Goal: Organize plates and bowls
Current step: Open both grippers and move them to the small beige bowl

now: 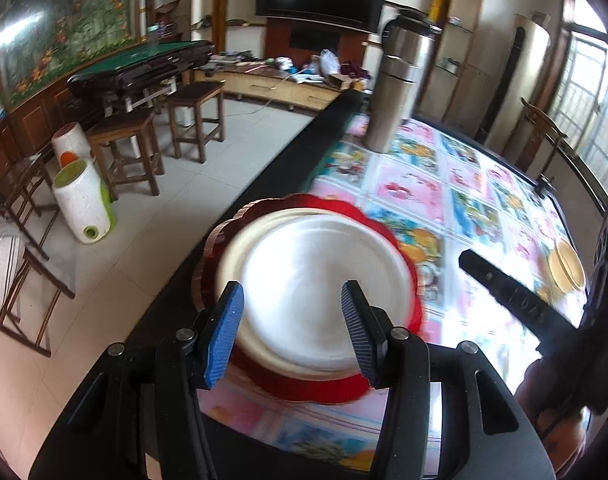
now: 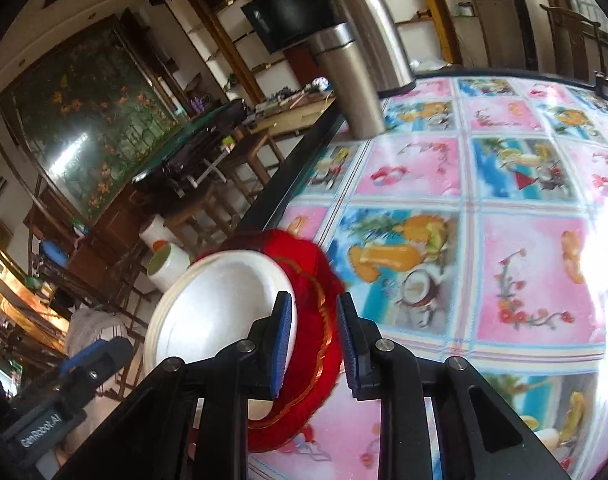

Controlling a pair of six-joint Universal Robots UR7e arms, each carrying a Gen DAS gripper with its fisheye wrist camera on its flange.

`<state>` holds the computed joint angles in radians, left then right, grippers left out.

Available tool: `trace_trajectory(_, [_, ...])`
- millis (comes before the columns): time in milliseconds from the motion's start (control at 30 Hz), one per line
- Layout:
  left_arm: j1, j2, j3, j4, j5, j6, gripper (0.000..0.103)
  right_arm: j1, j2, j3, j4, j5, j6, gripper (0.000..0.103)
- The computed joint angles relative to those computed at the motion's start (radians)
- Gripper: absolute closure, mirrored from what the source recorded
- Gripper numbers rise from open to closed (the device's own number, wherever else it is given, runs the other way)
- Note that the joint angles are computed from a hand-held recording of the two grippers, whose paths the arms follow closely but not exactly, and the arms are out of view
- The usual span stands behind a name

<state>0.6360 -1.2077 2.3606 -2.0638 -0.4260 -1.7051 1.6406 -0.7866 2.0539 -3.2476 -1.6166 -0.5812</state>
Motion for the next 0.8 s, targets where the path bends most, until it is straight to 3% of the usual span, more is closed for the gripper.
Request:
trace_trajectory(67, [-0.006,0.052,-0.034,-0.047,0.003,0.073,0.052,-0.018,-0.031,0.002,-0.003,0.015,0.003,0.077])
trace_trajectory(133, [-0.009,0.115,-0.072,-0.121,0.003,0.171,0.043,-0.039,-0.062,0.000,0.010,0.028,0.011,0.077])
trace_trajectory(267, [-0.005,0.265,-0.186,-0.275,-0.006,0.421,0.042,-0.101,-0.138,-0.017,0.037,0.056,0.037,0.077])
trace_trajectory(367, [0.014,0.378,-0.279,-0.463,-0.068,0.670,0.042,-0.154,-0.201,-0.035,0.047,0.071,0.050,0.077])
trace_trajectory(433, [0.032,0.445,-0.353,-0.523,-0.122,0.787,0.042,-0.192,-0.237,-0.050,0.047,0.076,0.061,0.077])
trace_trajectory(533, [0.059,0.535,-0.460,-0.562,-0.188,0.891,0.042,-0.254,-0.292,-0.094,0.065,0.075,0.085,0.076])
trace_trajectory(633, [0.089,0.612,-0.577,-0.519,-0.233,0.935,0.042,-0.301,-0.321,-0.150,0.085,0.064,0.116,0.076])
trace_trajectory(800, [0.138,0.700,-0.769,-0.482,-0.318,1.004,0.042,-0.364,-0.316,-0.286,0.144,0.035,0.180,0.072])
